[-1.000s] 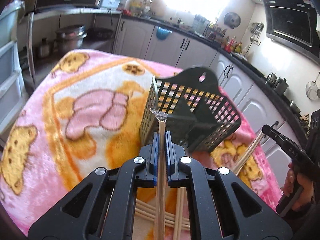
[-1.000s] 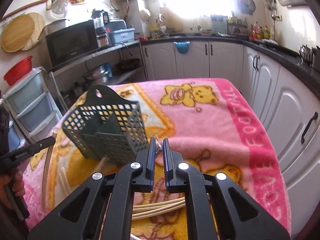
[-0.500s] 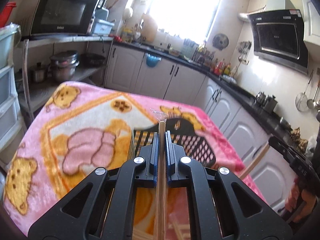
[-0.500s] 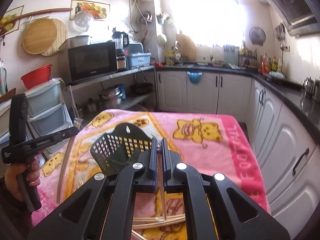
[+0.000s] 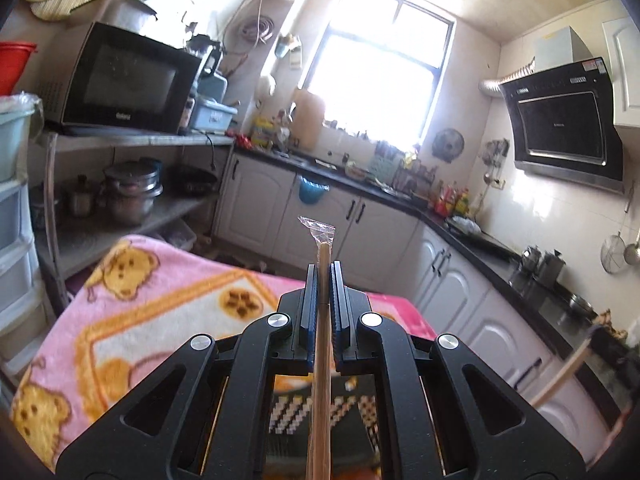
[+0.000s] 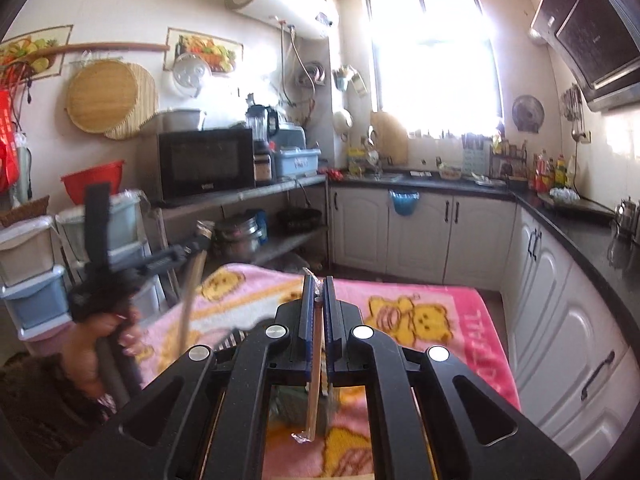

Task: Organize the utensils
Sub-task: 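Lift both held chopsticks and carry them over the green caddy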

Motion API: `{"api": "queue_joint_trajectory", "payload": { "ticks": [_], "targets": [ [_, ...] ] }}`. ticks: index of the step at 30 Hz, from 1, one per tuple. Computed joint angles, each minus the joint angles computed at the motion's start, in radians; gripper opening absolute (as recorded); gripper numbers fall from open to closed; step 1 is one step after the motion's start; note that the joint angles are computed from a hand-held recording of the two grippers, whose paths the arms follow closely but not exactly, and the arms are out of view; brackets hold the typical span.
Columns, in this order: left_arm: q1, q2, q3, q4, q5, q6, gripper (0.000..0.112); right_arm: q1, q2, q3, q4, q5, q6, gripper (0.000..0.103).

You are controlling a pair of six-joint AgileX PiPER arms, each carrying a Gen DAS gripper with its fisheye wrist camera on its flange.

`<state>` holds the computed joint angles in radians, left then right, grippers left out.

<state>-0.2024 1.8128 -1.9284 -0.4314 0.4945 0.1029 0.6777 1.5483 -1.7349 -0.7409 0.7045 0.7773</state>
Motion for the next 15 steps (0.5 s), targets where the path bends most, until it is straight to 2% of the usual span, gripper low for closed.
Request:
{"api": "queue_joint_trajectory", "payload": {
  "ticks": [9, 15],
  "targets": [
    [-0.046, 0.121, -0.172, 0.223, -0.101, -0.192, 0.003, -0.034, 0.100, -0.198, 0.062, -0.023, -0.119, 0.004],
    [-0.070, 0.155, -0.175, 0.309, -0.159, -0.255, 0.003, -0.072, 0.181, -0.307, 0.114, -0.013, -0.166, 0.004]
  ]
}}
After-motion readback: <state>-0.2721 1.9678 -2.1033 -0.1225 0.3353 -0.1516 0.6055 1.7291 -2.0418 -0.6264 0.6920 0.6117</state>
